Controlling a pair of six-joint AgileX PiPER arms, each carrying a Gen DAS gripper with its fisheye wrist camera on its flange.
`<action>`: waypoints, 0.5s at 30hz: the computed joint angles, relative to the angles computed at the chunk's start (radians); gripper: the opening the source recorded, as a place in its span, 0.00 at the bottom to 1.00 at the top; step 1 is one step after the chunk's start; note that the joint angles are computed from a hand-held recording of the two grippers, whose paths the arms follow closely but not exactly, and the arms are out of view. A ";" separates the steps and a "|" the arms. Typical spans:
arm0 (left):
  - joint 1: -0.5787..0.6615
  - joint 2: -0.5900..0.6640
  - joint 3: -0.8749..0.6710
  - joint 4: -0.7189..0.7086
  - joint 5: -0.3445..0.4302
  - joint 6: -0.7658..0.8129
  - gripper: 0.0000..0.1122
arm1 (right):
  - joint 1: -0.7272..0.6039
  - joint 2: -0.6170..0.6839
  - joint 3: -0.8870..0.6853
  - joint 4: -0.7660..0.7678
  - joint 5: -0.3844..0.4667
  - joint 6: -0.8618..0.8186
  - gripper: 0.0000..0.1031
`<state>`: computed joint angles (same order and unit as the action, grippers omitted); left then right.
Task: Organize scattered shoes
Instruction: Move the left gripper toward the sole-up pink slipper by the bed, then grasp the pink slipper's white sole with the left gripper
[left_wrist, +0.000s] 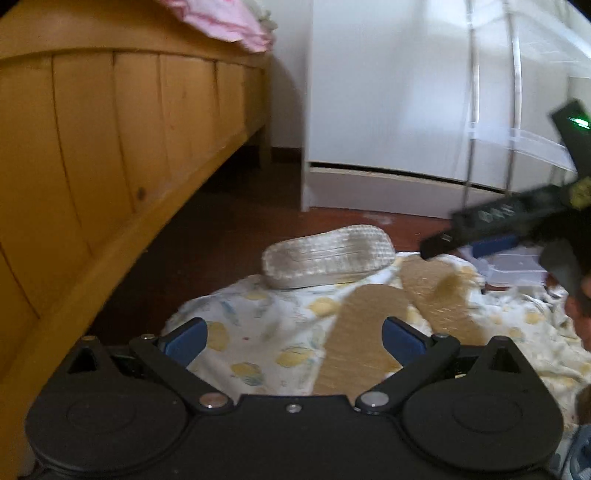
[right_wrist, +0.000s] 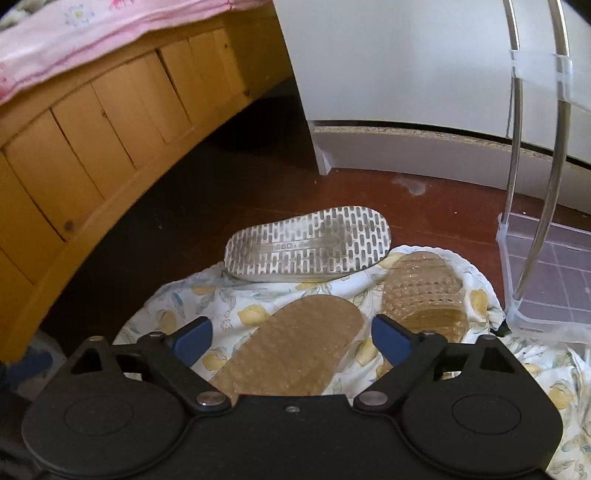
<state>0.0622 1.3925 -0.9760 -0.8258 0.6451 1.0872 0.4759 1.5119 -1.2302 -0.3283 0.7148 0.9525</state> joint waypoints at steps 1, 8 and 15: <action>-0.009 0.023 -0.033 0.029 0.005 -0.011 0.91 | 0.004 -0.004 -0.005 0.007 0.012 -0.005 0.92; -0.111 0.267 -0.213 -0.087 -0.052 0.233 0.91 | -0.030 0.057 -0.089 -0.029 0.056 -0.078 0.92; -0.228 0.541 -0.381 -0.215 -0.170 0.529 0.91 | -0.092 0.176 -0.070 0.005 -0.039 -0.196 0.91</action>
<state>-0.1659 1.9332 -1.3567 -1.0409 0.4749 1.6159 0.3836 1.6877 -1.3005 -0.3233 0.6755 0.7566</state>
